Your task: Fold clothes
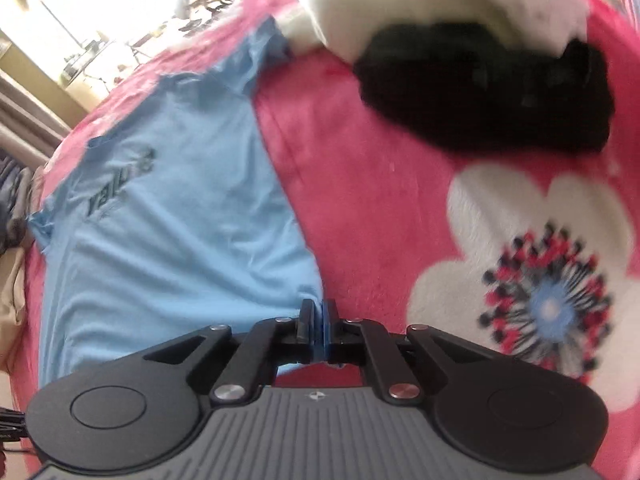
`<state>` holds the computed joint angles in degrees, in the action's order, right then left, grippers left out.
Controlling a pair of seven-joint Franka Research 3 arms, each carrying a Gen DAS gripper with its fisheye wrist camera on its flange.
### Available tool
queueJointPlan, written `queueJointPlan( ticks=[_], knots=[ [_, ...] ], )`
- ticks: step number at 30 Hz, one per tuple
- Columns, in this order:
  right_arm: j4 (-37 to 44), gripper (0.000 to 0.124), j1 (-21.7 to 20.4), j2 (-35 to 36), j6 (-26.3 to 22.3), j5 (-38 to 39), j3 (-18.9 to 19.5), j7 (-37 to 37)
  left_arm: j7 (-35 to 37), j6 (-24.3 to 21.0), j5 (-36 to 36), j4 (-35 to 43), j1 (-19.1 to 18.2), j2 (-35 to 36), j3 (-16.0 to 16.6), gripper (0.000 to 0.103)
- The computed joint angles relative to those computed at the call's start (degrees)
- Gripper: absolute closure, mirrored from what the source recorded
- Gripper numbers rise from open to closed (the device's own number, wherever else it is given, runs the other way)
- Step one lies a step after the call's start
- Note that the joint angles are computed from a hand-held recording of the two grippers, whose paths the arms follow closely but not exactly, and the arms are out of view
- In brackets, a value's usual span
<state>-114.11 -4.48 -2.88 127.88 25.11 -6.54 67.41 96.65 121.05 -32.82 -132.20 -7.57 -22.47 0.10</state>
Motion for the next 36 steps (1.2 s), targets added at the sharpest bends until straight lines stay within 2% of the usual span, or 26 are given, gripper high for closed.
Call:
queueJointPlan(
  ticks=[3,9,13,15,16,17,18,19,20,23,25,27,29,34,36],
  knots=[
    [0.81,0.120,0.05,-0.67,-3.20,-6.53,0.42,2.00,2.52,-5.21,0.71,1.52,-0.80,0.05,0.32,0.103],
    [0.06,0.120,0.43,-2.23,-6.86,-14.02,0.92,2.31,7.73,-10.62,1.72,2.91,-0.73,0.89,-0.06,0.103],
    [-2.74,0.119,0.84,-1.54,-5.36,-18.24,1.46,2.07,8.97,-9.23,2.86,1.16,-0.68,2.12,-1.73,0.102],
    [-4.16,0.114,1.07,-0.44,-3.73,-19.70,1.62,2.88,9.62,-8.51,4.24,0.43,-0.78,2.47,-2.45,0.100],
    [-4.86,0.112,1.17,-0.06,-2.92,-20.09,1.61,2.90,9.87,-8.30,4.90,0.14,-0.84,2.57,-2.70,0.098],
    [-5.47,0.111,1.16,-0.42,-2.19,-19.79,1.46,2.80,9.92,-9.20,5.28,0.34,-0.72,2.06,-2.46,0.089],
    [-5.36,0.100,1.02,-0.88,-2.58,-19.95,1.31,3.86,9.98,-10.11,5.66,0.56,-0.59,1.57,-2.23,0.081],
    [-5.23,0.092,0.86,-1.36,-2.96,-20.24,1.20,4.91,10.08,-11.04,6.16,0.77,-0.42,1.03,-1.98,0.067],
    [-5.13,0.083,0.67,-2.03,-3.16,-21.37,1.17,5.85,10.38,-12.13,7.42,0.83,0.03,0.08,-1.62,0.062],
    [-4.96,0.084,0.06,-4.08,-1.13,-25.09,1.26,7.51,10.87,-15.87,11.36,2.15,1.35,-1.41,-0.67,0.061],
    [-4.84,0.085,0.11,-5.04,2.01,-24.57,1.14,6.24,11.43,-16.25,14.55,3.82,2.45,-1.08,-0.45,0.061],
    [-4.15,0.085,1.24,-4.79,6.18,-20.24,1.15,1.84,11.22,-13.97,17.69,5.43,3.41,0.05,-1.00,0.061],
    [-2.66,0.086,2.96,-3.50,9.69,-14.43,1.42,-3.95,9.57,-8.66,19.64,7.19,4.29,2.21,-1.60,0.061],
    [6.89,0.086,7.01,6.18,10.78,-1.50,4.10,-17.71,2.70,9.17,17.75,9.02,4.08,8.41,-3.34,0.061],
    [10.83,0.086,7.83,10.40,11.24,-1.42,5.06,-17.73,-0.90,15.13,19.82,9.87,3.92,11.66,-4.82,0.061]
  ],
)
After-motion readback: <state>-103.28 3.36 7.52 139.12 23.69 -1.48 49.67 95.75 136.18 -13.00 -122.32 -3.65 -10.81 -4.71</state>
